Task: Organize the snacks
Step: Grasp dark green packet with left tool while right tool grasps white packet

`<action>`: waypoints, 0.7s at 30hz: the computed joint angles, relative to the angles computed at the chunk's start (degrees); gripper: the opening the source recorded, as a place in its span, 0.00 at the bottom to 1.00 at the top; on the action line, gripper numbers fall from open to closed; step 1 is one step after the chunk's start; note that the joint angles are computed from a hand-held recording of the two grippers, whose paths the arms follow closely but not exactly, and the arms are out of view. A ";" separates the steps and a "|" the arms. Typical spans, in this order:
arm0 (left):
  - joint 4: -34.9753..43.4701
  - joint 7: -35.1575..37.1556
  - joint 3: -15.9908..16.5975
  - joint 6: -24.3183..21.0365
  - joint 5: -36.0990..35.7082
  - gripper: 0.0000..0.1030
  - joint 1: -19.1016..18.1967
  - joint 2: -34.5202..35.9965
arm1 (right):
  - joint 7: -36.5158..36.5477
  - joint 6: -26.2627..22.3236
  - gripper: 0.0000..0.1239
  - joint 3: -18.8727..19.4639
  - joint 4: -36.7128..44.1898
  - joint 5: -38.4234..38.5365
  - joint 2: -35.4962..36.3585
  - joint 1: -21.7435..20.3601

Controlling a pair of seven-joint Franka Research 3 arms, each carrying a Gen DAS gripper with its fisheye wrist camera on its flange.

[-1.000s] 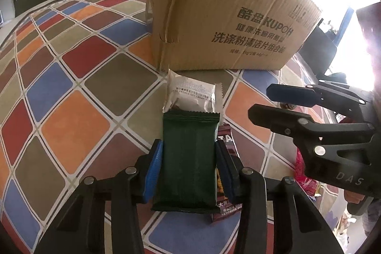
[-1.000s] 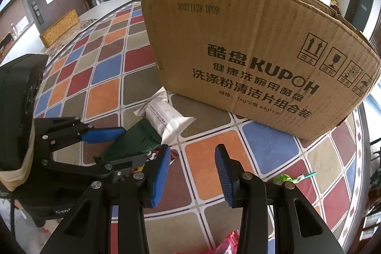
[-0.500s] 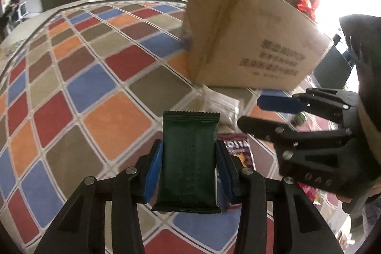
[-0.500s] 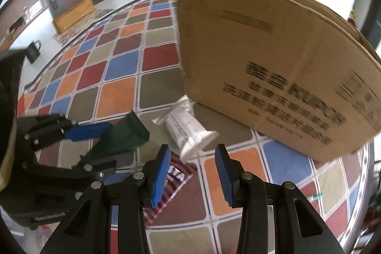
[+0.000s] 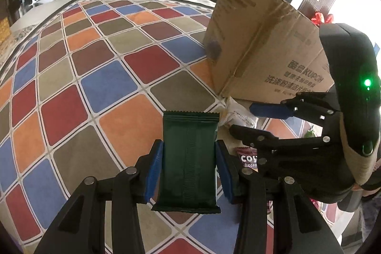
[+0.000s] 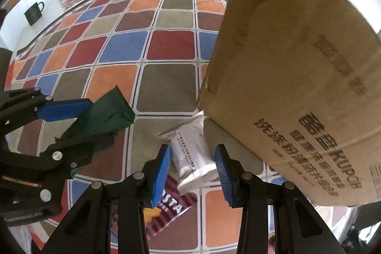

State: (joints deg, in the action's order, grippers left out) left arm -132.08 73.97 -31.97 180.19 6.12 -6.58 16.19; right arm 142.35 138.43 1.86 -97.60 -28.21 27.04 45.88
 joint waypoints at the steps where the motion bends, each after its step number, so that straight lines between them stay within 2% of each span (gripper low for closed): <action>1: 0.14 -0.11 0.26 -0.01 0.09 0.42 -0.22 0.10 | -0.20 0.15 0.32 0.07 0.16 0.16 0.23 -0.11; 5: 0.28 -0.46 0.63 0.13 0.32 0.42 -0.54 0.29 | -0.55 1.98 0.31 0.45 -0.35 2.21 0.50 -0.83; 8: 0.35 -1.87 3.38 0.32 1.43 0.42 -3.10 -0.02 | 0.28 2.14 0.27 -0.22 -0.48 1.76 0.68 -0.04; 11: 0.13 -2.88 4.70 0.61 2.28 0.42 -4.28 -0.44 | 2.08 3.52 0.26 -0.53 -1.79 1.52 -0.09 0.24; 14: -0.24 -4.42 7.04 0.95 3.74 0.42 -6.55 -1.33 | 4.86 5.15 0.26 -0.96 -3.43 0.54 -1.19 0.74; 21: -1.42 -6.82 9.44 2.06 6.17 0.42 -8.96 -3.76 | 13.71 8.17 0.25 -1.80 -7.42 -4.38 -4.72 2.01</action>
